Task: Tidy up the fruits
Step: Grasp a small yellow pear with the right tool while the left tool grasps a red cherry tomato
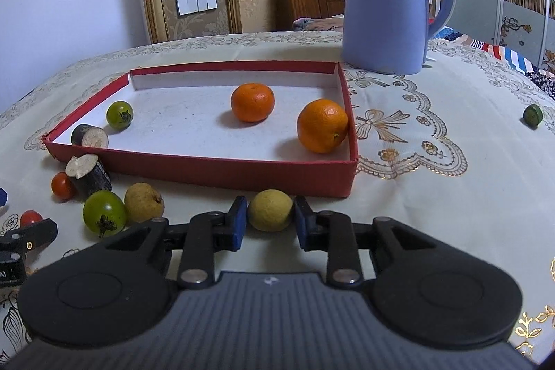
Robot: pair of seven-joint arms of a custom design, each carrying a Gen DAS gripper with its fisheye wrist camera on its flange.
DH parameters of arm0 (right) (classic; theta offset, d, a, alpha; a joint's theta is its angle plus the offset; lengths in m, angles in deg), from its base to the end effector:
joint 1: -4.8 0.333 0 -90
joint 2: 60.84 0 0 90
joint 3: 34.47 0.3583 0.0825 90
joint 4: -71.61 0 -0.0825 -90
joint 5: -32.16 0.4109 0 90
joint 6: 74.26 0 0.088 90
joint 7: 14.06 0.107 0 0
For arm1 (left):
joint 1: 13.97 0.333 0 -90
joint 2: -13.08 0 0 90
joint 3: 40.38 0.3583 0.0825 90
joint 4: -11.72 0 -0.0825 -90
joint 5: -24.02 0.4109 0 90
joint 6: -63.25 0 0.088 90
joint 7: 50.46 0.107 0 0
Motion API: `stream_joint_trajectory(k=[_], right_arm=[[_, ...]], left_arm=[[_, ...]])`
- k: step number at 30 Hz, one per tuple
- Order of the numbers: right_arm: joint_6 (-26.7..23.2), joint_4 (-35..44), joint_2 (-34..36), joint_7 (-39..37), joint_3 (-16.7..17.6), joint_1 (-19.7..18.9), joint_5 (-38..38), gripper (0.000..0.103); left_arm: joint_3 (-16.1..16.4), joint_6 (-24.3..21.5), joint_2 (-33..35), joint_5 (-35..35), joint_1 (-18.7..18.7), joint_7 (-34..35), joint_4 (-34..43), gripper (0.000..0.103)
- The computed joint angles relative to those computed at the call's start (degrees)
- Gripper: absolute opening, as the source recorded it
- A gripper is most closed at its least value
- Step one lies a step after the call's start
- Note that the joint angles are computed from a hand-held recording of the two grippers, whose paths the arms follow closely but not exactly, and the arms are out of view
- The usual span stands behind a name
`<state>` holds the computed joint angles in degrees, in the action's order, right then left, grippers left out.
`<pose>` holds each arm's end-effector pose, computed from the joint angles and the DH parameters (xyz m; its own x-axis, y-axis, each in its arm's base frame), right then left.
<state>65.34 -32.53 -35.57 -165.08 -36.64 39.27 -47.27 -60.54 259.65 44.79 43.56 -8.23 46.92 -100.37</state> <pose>0.5950 0.3765 0.3366 -0.3848 -0.9183 -0.0935 -0.4935 0.2903 -0.8199 0.6792 -0.1781 0.3391 -0.5127 -0.8477 -0.1363 -0.4329 0.3922 -0.8117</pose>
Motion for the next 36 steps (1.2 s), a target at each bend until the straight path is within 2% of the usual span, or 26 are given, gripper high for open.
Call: stream_joint_trajectory(k=[2,4,7,11,13,15,19,23,26,34,36], right_arm=[[0.0,0.1,0.0,0.0,0.0,0.0,0.1,0.027],[0.1,0.0,0.0,0.1,0.0,0.0,-0.1,0.027],[0.0,0.0,0.0,0.1,0.0,0.0,0.0,0.027],[-0.1,-0.1,0.0,-0.2,0.0,0.0,0.1,0.027],[-0.2,0.0,0.0,-0.3,0.0,0.1,0.1,0.027],[-0.2,0.0,0.0,-0.3,0.0,0.1,0.1,0.027],[-0.3,0.1,0.1,-0.5,0.0,0.1,0.2,0.027],[-0.4,0.2,0.1,-0.7,0.0,0.1,0.4,0.027],[-0.3,0.1,0.1,-0.7,0.0,0.1,0.4,0.027],[-0.2,0.2,0.1,-0.4,-0.1,0.1,0.2,0.027],[-0.1,0.1,0.1,-0.2,-0.1,0.1,0.1,0.027]], left_arm=[[-2.3,-1.6,0.5,0.9,2.1,-0.6,0.6,0.096],[-6.1,-3.5,1.3,1.7,5.7,-1.3,1.2,0.094],[-11.5,-4.7,2.4,2.8,10.7,-0.7,0.9,0.08],[-11.1,-4.1,2.1,1.7,10.2,0.0,0.5,0.077],[-13.5,-3.8,2.8,2.8,12.4,0.6,0.2,0.066],[-14.9,-3.5,3.1,4.0,13.8,1.1,-0.2,0.06],[-13.9,-2.9,2.8,4.4,12.9,1.1,-0.5,0.056],[-15.4,-3.8,3.2,5.2,14.3,1.1,-0.3,0.052],[-19.1,-5.6,4.1,5.9,17.5,1.7,-0.3,0.041],[-17.3,-4.9,2.5,2.7,15.6,2.3,-1.5,0.041],[-17.9,-5.1,2.7,2.5,16.2,2.0,-1.5,0.041]])
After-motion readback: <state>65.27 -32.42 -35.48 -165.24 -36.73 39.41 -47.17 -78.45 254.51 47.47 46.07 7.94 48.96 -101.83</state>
